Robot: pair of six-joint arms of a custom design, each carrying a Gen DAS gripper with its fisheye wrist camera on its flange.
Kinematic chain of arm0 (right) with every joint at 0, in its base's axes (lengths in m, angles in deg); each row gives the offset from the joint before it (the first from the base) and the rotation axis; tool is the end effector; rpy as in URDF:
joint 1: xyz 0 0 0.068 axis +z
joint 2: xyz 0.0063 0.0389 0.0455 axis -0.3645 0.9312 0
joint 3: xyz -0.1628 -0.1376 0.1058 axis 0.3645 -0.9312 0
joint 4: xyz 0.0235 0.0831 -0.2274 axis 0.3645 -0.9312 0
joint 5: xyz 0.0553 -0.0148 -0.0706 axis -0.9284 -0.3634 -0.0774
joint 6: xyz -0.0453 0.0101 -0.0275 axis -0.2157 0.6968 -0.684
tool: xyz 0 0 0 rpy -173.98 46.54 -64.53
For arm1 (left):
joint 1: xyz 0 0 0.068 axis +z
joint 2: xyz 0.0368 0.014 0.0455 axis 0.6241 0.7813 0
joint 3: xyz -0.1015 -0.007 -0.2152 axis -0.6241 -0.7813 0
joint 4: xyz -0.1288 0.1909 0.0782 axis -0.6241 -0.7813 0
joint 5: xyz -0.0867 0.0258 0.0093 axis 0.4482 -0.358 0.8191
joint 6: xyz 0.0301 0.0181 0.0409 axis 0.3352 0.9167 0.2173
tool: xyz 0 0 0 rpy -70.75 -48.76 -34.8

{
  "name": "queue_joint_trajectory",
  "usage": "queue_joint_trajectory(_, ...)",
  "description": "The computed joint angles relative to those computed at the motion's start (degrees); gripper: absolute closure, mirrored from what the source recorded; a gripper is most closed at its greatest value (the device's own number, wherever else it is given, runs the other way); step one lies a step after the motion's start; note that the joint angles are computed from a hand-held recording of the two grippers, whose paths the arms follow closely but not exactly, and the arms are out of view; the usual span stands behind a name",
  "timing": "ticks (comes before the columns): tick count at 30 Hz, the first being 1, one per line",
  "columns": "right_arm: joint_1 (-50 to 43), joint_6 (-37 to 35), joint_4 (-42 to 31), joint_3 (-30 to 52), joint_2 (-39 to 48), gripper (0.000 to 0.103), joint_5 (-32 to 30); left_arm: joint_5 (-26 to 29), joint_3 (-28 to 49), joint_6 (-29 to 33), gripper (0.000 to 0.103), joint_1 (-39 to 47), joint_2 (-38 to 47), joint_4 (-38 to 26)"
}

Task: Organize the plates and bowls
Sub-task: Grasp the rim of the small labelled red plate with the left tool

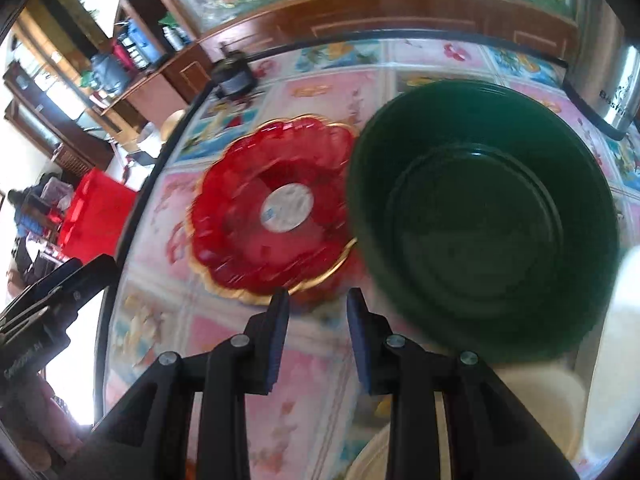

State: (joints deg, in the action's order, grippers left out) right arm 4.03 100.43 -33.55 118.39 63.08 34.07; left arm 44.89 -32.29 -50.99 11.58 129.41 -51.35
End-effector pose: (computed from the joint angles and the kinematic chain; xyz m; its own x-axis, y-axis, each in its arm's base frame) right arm 0.2565 0.1305 0.1572 -0.8912 -0.2200 -0.3967 -0.3442 0.8976 0.2755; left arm 0.1616 -0.0670 0.2037 -0.7934 -0.3180 -0.5190 -0.3701 0.9290 -0.0034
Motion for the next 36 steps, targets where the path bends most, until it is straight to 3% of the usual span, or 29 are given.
queue_joint_trajectory(6,-3.48,-0.45,-0.18,5.45,5.74,0.072,0.94,2.82,0.48,5.16,0.024,5.71,9.64,9.49)
queue_joint_trajectory(10,-5.27,-0.36,-0.75,7.95,8.73,0.072,-2.36,4.9,1.14,7.66,0.024,7.59,14.09,13.94)
queue_joint_trajectory(23,-4.79,0.46,1.09,9.57,11.67,0.072,-2.66,6.58,6.02,10.05,0.024,8.99,23.65,19.37)
queue_joint_trajectory(26,-5.09,0.08,1.22,9.25,11.46,0.072,-2.55,4.9,6.52,10.83,0.024,8.08,24.73,20.33)
queue_joint_trajectory(29,-5.24,-0.52,1.3,9.0,11.27,0.072,-1.91,6.29,6.89,11.69,0.03,8.6,25.78,21.2)
queue_joint_trajectory(35,-5.66,-1.42,1.68,8.69,11.04,0.078,-1.94,9.17,6.95,12.74,0.058,10.17,28.66,22.51)
queue_joint_trajectory(36,-5.62,-1.54,1.75,8.6,10.91,0.081,-1.79,9.34,6.84,12.89,0.067,10.3,28.99,22.75)
